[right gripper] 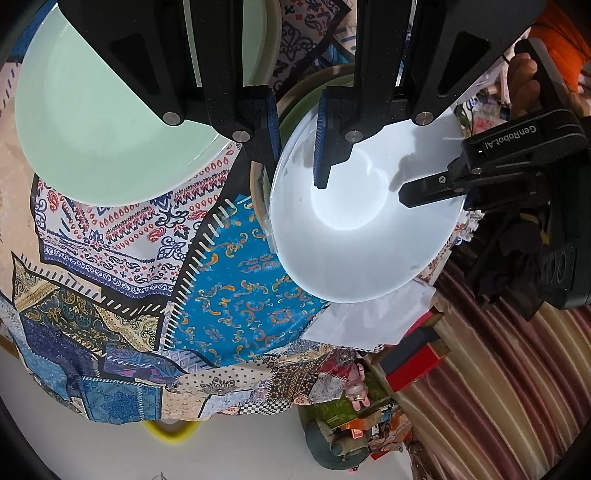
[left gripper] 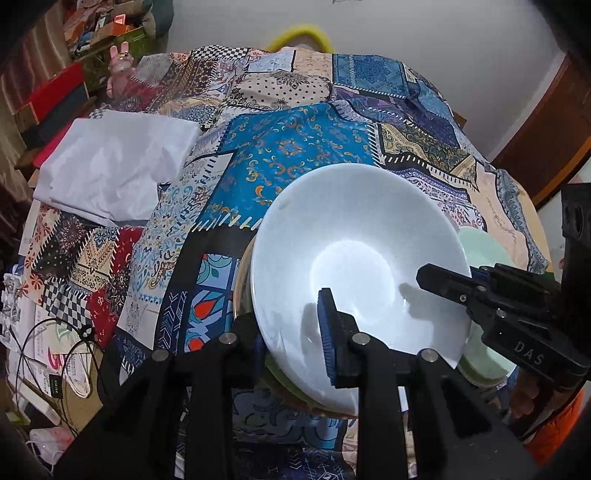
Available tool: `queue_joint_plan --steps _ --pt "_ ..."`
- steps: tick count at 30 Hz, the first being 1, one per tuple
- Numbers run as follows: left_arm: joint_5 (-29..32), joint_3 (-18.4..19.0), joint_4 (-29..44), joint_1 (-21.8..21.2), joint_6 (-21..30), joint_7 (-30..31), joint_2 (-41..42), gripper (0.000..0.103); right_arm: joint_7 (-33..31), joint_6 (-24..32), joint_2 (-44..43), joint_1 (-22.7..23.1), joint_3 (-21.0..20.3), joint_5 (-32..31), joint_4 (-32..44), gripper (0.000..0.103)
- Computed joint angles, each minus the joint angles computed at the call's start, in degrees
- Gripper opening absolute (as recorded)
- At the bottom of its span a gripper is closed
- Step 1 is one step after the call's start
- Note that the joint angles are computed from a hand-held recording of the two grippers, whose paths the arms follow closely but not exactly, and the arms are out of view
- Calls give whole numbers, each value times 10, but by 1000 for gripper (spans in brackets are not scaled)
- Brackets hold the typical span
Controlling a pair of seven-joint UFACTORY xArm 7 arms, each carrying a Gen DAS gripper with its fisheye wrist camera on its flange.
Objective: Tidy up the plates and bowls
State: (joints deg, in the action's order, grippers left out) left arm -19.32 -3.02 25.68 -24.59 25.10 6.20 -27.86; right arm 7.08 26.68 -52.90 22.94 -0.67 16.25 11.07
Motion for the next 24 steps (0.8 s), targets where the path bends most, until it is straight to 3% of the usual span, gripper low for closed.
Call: queue_joint_plan --steps 8,11,24 --pt "61 -35 -10 20 -10 -31 -7 25 10 26 -12 -23 30 -36 3 19" --pt "81 -41 -14 20 -13 -42 -12 25 8 30 -20 -21 19 -35 -4 19" --pt "78 -16 -8 3 18 -39 -31 25 9 41 -51 -30 17 -45 -15 19"
